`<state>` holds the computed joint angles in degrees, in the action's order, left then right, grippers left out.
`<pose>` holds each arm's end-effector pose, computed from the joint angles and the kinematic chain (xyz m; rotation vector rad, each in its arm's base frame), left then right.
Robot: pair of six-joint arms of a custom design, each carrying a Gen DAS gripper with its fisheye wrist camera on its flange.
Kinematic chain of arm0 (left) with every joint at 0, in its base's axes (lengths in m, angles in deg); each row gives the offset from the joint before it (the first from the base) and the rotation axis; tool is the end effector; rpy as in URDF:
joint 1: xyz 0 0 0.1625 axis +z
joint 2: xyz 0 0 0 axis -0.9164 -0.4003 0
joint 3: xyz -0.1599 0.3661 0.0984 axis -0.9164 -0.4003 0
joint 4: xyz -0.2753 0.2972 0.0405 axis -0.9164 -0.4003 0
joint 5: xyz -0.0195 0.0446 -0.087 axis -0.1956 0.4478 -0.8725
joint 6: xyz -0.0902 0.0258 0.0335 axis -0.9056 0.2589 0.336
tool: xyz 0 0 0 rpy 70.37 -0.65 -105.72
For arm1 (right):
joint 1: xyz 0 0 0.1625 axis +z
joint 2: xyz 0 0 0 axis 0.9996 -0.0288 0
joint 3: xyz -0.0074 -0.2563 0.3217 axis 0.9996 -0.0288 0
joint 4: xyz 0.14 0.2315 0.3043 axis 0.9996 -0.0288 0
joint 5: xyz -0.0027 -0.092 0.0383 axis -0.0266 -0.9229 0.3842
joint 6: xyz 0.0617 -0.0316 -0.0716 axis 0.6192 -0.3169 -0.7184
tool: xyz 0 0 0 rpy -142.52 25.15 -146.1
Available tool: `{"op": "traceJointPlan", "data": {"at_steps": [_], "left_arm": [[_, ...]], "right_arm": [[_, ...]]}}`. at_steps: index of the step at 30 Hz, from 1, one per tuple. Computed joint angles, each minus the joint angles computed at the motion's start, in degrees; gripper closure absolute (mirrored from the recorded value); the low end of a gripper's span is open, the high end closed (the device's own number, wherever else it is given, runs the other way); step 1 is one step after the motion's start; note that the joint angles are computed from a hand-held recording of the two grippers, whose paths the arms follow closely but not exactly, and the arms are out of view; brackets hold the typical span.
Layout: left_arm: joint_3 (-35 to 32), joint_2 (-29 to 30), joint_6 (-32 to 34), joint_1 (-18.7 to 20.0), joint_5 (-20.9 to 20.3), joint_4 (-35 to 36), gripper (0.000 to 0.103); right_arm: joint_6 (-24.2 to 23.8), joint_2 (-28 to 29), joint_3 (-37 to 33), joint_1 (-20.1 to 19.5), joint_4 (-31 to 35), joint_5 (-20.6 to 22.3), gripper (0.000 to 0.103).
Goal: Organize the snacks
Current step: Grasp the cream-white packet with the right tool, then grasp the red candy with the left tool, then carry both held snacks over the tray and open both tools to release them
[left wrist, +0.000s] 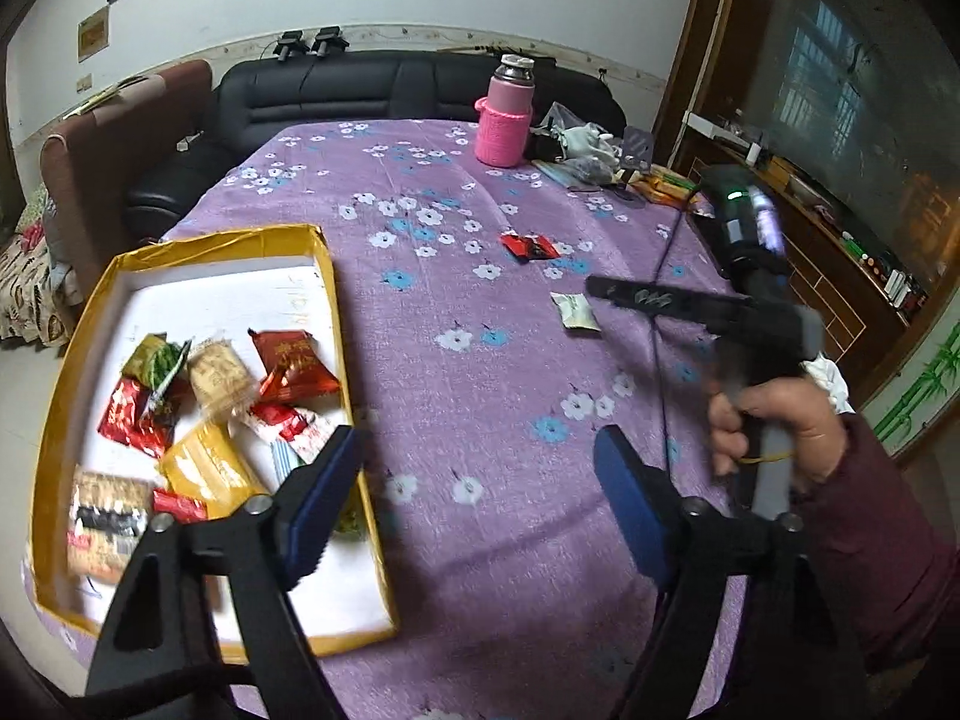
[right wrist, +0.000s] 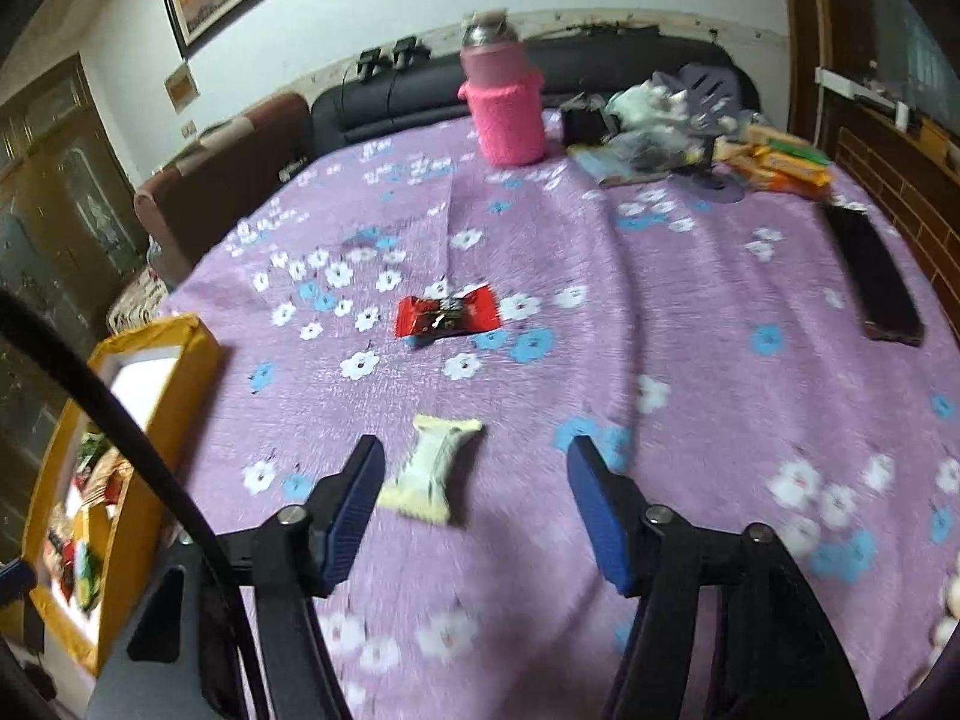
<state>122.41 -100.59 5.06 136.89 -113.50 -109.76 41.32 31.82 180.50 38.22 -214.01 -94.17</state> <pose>0.0469 -0.3684 0.3947 0.9796 2.5169 -0.6162 0.3617 -0.4015 -0.0931 0.0247 -2.3106 1.0224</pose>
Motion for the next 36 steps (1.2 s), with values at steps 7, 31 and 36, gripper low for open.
{"op": "traceJointPlan", "data": {"at_steps": [7, 31, 36], "left_arm": [[-7.24, 11.67, -0.86, -1.28, -0.7, -5.6, 0.024], [-19.63, 49.01, 6.77, -4.62, 7.2, -11.19, 0.066], [-17.96, 48.06, 6.49, -4.31, 7.17, -13.78, 0.067]], "right_arm": [[-3.41, 3.47, -4.77, -2.09, 4.76, 2.52, 0.085], [7.64, -5.67, 8.0, -6.81, -3.2, 6.81, 0.085], [7.17, -5.32, 7.44, -6.6, -2.6, 5.7, 0.085]]}}
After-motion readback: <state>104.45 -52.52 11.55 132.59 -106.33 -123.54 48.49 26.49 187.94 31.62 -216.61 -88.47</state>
